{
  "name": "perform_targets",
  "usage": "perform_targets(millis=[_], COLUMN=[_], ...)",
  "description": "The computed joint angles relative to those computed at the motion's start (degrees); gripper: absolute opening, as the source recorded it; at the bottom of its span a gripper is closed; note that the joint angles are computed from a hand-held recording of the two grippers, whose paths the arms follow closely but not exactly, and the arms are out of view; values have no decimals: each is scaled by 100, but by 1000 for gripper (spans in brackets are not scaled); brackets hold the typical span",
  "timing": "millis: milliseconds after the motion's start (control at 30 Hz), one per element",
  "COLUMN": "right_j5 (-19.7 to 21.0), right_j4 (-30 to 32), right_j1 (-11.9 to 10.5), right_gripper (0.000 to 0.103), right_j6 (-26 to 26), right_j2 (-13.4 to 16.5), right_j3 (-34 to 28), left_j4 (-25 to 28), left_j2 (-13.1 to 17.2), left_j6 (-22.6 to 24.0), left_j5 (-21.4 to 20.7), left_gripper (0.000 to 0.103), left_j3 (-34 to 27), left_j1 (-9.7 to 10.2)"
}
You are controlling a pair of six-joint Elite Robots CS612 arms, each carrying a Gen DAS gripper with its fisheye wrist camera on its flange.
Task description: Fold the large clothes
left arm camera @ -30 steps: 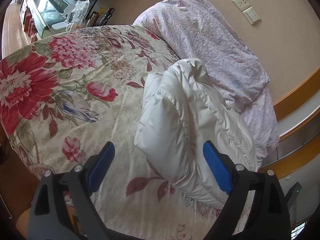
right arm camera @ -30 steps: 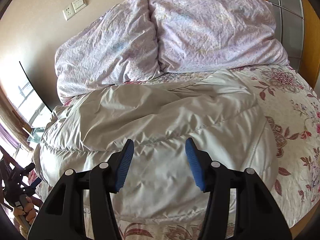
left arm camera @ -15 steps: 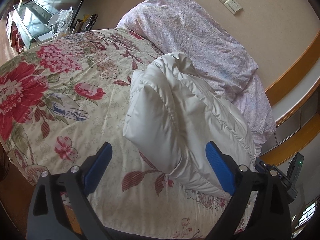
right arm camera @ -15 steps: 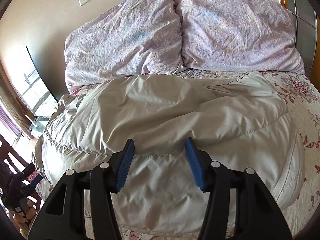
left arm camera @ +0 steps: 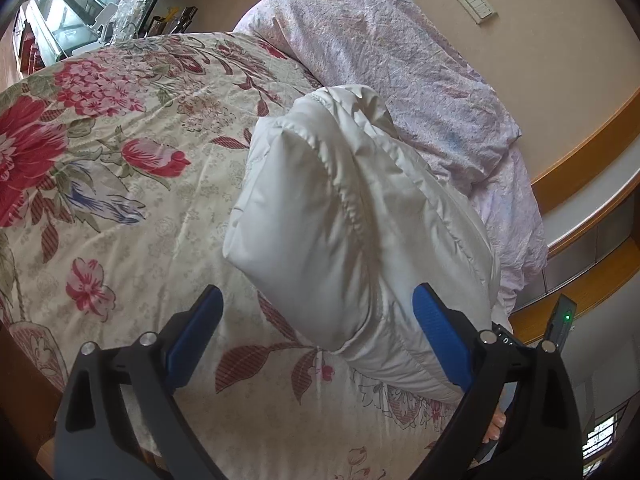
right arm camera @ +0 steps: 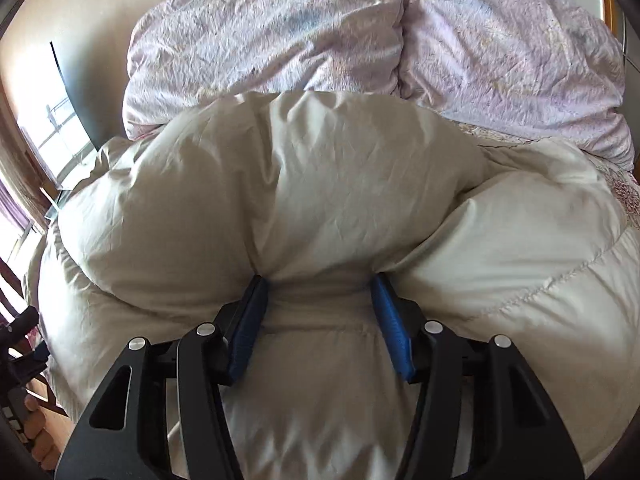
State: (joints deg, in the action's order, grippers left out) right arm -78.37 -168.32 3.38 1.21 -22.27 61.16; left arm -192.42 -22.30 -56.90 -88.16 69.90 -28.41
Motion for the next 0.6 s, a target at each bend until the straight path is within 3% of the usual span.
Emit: perform_targets(millis=[600], right_j5=[-4], right_j4=[-191], right_j1=[2], right_gripper=[57], right_j6=[-13], right_j2=[47], right_j3=[47], left_j4=[255], left_j2=[325], left_j6=[-585], left_j5=[-55], left_gripper=[95], left_j3=[-741], left_j1=[63])
